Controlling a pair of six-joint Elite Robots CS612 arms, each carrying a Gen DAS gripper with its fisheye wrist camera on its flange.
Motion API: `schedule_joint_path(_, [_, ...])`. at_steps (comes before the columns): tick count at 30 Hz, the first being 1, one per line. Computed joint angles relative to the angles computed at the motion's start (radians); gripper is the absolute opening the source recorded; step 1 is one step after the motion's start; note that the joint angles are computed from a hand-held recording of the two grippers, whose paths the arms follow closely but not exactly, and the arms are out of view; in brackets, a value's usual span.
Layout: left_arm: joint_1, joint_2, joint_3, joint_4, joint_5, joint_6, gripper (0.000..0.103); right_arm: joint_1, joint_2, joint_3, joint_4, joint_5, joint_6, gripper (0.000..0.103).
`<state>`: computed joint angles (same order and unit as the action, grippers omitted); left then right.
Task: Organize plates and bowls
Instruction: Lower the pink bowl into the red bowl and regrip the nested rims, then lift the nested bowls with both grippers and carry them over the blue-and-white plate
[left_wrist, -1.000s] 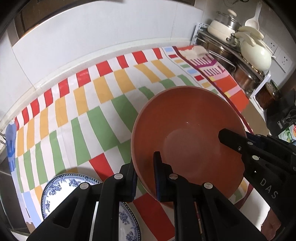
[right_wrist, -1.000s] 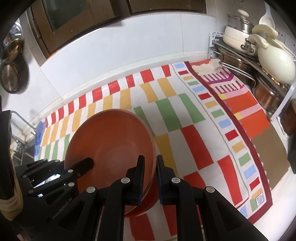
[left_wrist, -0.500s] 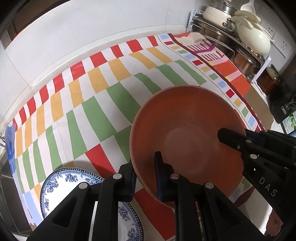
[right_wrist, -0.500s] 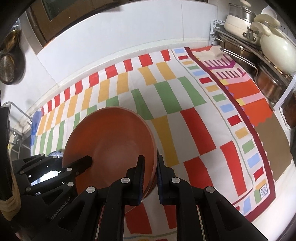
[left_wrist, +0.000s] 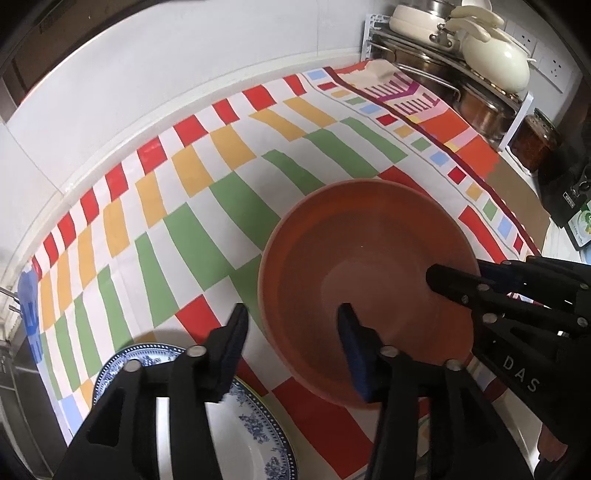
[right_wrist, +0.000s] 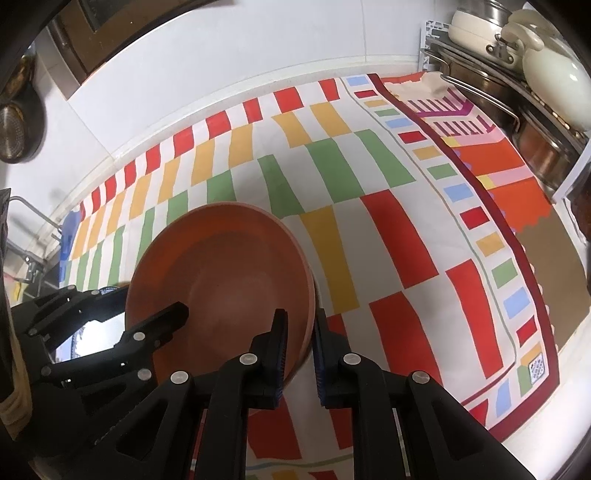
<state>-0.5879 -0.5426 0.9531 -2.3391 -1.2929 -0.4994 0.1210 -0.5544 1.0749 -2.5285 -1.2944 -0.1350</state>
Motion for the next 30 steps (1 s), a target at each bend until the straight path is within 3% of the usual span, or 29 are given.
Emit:
schedule_joint_path(2, [-0.002, -0.008, 0.012, -0.016, 0.016, 0.003, 0.056, 0.000, 0.000, 0.001, 0.003, 0.003, -0.003, 0.016])
schedule_joint_path(6, [0.000, -0.021, 0.031, -0.038, 0.015, -0.007, 0.057, -0.001, -0.005, 0.008, -0.007, 0.000, 0.009, 0.033])
schedule_joint_path(17, [0.009, -0.030, 0.047, -0.055, 0.030, -0.044, 0.059, -0.003, -0.018, 0.033, -0.093, -0.016, 0.062, 0.033])
schedule_joint_path(30, [0.022, 0.008, 0.001, 0.002, -0.022, -0.067, 0.059, 0.002, 0.010, -0.003, -0.036, -0.046, 0.082, 0.033])
